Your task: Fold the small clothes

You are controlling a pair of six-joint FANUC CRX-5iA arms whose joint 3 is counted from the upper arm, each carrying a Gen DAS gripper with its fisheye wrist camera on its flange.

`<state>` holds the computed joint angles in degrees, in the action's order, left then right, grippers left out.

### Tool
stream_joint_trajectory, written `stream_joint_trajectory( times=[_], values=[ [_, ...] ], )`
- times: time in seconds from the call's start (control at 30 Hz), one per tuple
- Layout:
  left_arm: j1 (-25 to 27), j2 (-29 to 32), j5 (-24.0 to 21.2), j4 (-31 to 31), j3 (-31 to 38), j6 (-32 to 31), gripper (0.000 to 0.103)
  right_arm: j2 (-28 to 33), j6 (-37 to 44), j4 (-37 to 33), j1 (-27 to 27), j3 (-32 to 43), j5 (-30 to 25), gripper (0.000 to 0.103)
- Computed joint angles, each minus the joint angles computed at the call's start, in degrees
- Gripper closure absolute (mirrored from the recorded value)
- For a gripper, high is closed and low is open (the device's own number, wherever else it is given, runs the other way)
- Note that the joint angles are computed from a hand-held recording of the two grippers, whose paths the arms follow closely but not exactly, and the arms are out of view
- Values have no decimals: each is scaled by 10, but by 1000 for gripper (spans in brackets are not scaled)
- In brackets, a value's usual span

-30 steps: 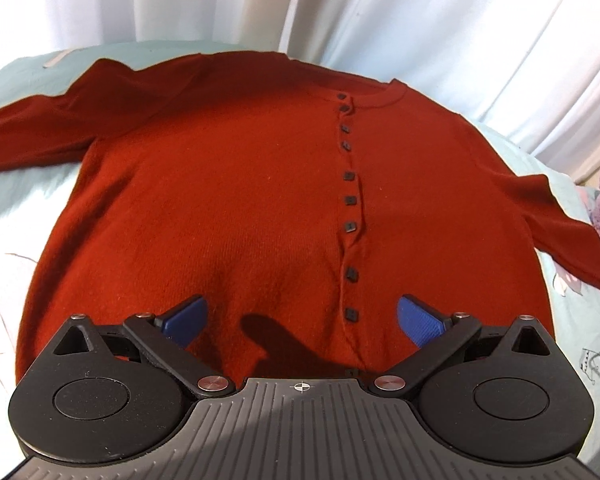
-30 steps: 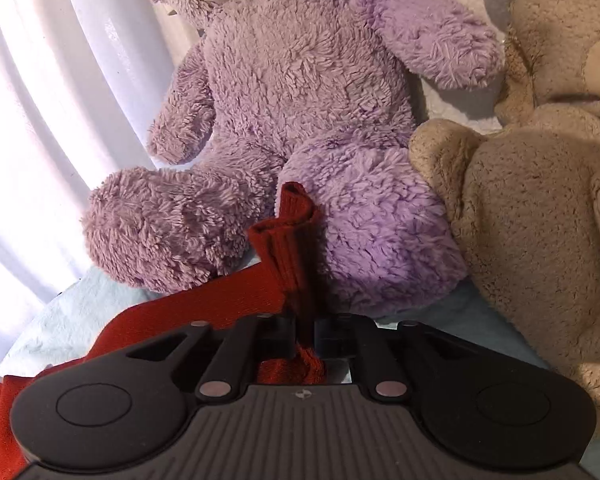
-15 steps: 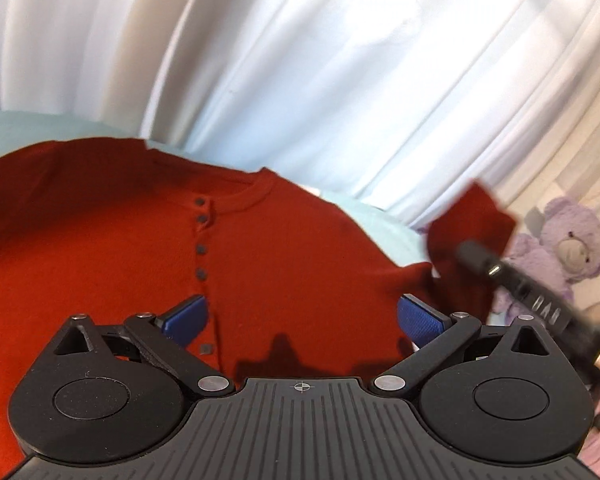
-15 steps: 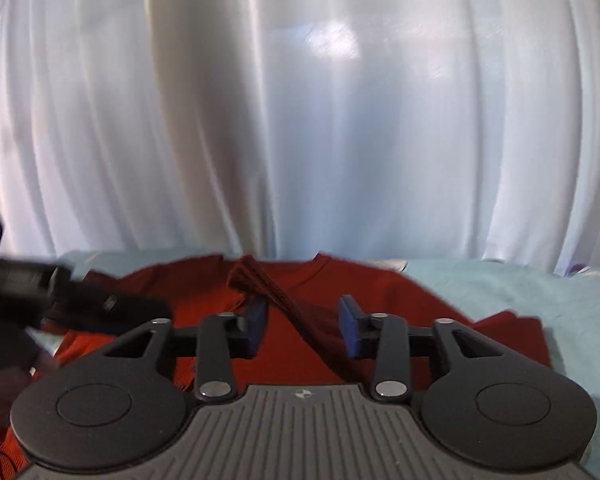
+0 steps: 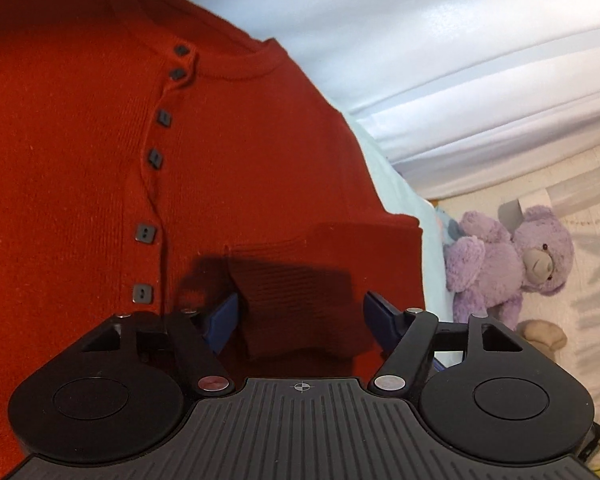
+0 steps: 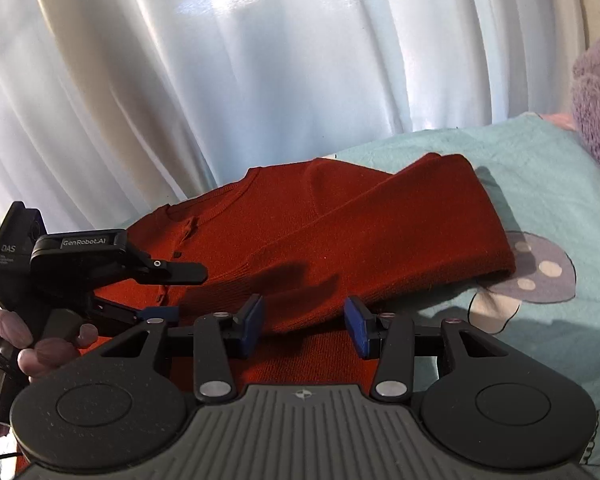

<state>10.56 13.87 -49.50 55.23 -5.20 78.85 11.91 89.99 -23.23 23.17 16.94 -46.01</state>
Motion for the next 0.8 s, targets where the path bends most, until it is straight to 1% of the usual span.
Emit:
stream_joint_trajectory(
  times=[0.03,0.1,0.13,0.17,0.2,0.23,0.27,0.33,0.43,0.47,0.6,0.63,0.7,0.73,0.8],
  values=[
    [-2,2,5,14,-5,-10,39,-1,-2,-4,-1,-2,-1,59],
    [-2,10,3,20,0,-3,44,1,-3,-12,-2,-2,-5,59],
    [-1,14,2,26,1,2,50,1,-1,-15,-3,-2,-7,59],
    [-1,18,4,32,2,3,61,3,-3,-14,-1,1,-9,60],
    [-1,25,0,23,11,15,70,5,-7,-11,1,2,-9,60],
    [0,33,-6,4,24,34,96,9,-13,-6,2,6,-8,61],
    [-1,39,-12,-11,36,40,96,18,-18,-3,3,14,-11,62],
    [-2,33,-1,-31,47,32,97,24,-24,4,3,23,-9,62],
    [1,9,24,-13,49,-33,97,34,-31,24,5,33,-1,62],
    [6,0,29,-26,59,-46,97,37,-35,32,5,36,2,62],
    [37,-34,57,-143,96,-43,97,54,-53,43,4,56,-2,62],
    [46,-38,60,-204,112,-8,97,60,-54,37,2,64,-8,62],
    [59,-35,39,-330,153,81,97,71,-50,14,-4,83,-26,62],
    [66,-31,23,-362,164,112,97,77,-48,0,-7,94,-36,62],
    [83,-20,-1,-383,169,150,97,88,-48,-16,-10,111,-54,62]
  ],
)
